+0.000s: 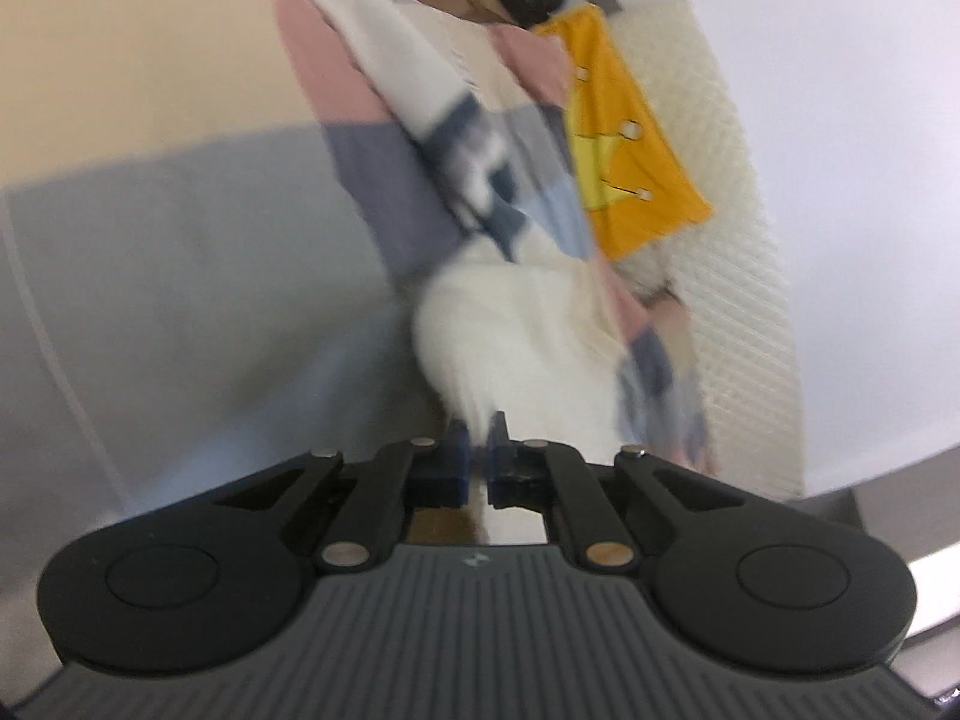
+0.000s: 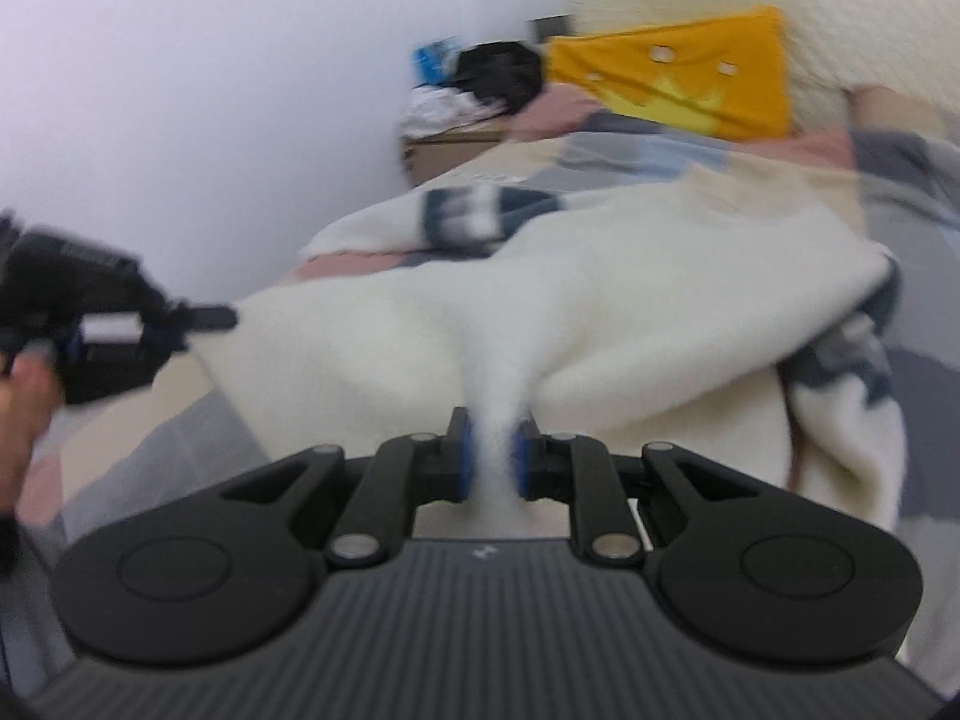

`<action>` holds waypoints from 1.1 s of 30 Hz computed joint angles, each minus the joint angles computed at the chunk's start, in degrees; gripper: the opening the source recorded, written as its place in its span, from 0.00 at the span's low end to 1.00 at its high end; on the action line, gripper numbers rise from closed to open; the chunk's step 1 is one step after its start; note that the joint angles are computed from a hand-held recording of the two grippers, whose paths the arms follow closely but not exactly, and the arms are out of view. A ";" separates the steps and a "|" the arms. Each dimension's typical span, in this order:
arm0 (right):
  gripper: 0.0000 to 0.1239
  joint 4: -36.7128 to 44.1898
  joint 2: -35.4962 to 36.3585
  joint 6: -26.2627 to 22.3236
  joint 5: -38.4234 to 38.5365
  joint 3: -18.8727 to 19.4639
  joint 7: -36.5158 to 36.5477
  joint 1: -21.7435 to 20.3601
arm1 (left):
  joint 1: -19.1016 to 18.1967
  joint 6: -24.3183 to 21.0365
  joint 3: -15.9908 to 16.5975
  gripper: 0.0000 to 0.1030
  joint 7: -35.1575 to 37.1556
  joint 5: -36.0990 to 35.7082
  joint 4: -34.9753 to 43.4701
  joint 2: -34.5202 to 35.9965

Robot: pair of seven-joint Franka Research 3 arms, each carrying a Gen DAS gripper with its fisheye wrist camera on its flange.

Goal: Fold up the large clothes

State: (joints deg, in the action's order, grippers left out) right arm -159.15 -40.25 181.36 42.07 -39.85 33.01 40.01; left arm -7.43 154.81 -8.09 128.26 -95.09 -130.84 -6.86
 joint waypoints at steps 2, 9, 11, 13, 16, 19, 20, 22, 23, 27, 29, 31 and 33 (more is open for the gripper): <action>0.14 0.07 2.15 -0.61 -1.40 2.07 -0.91 -0.17 | 0.99 1.38 0.47 0.05 -6.09 9.65 -0.68 0.30; 0.14 2.70 15.33 -1.79 1.72 2.29 -1.46 3.77 | 1.83 4.12 -0.30 0.06 -38.00 44.17 1.40 9.39; 0.14 3.53 17.76 -2.26 4.15 0.90 -2.56 5.45 | 2.01 5.14 -1.02 0.06 -41.97 50.40 2.15 11.49; 0.14 3.95 18.54 -2.74 6.59 -0.11 -3.79 6.33 | 2.17 6.27 -1.92 0.06 -44.59 54.57 1.70 11.99; 0.16 4.67 17.99 -5.40 9.25 0.48 -3.73 4.24 | 2.90 5.35 -2.96 0.12 -45.49 57.05 1.95 11.65; 0.19 3.85 15.81 -9.97 7.43 6.01 0.28 -4.36 | 3.64 2.10 -3.28 0.51 -42.98 54.50 1.13 9.29; 0.20 3.66 15.07 -11.57 6.41 7.89 1.69 -7.39 | 3.19 1.92 -3.37 0.64 -42.44 53.90 -0.04 7.33; 0.22 3.03 12.09 -15.20 5.34 9.74 2.42 -12.28 | 1.82 2.48 -2.82 0.65 -38.30 51.54 -1.57 4.59; 0.24 2.87 10.81 -17.00 4.82 10.58 2.92 -14.75 | 0.91 2.41 -2.37 0.65 -36.00 49.90 -2.48 2.93; 0.27 1.17 5.05 -21.31 0.99 15.48 5.17 -26.77 | -4.52 3.28 -1.66 0.65 -27.55 44.62 -3.11 -0.38; 0.27 1.03 3.46 -22.30 -0.53 17.88 6.23 -32.33 | -7.70 3.37 -1.62 0.65 -22.87 42.07 -3.34 -1.38; 0.36 1.75 3.17 -22.78 -1.46 19.29 6.63 -37.12 | -10.42 2.01 -2.06 0.65 -19.19 41.12 -2.70 -1.33; 0.42 2.68 3.59 -23.23 -2.75 19.77 7.15 -41.60 | -12.60 1.92 -3.36 0.65 -17.25 41.68 -1.28 0.30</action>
State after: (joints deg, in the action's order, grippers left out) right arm -156.47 -36.66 158.13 39.32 -20.08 40.16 -1.58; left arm -20.03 156.73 -11.45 111.02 -53.41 -132.12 -6.57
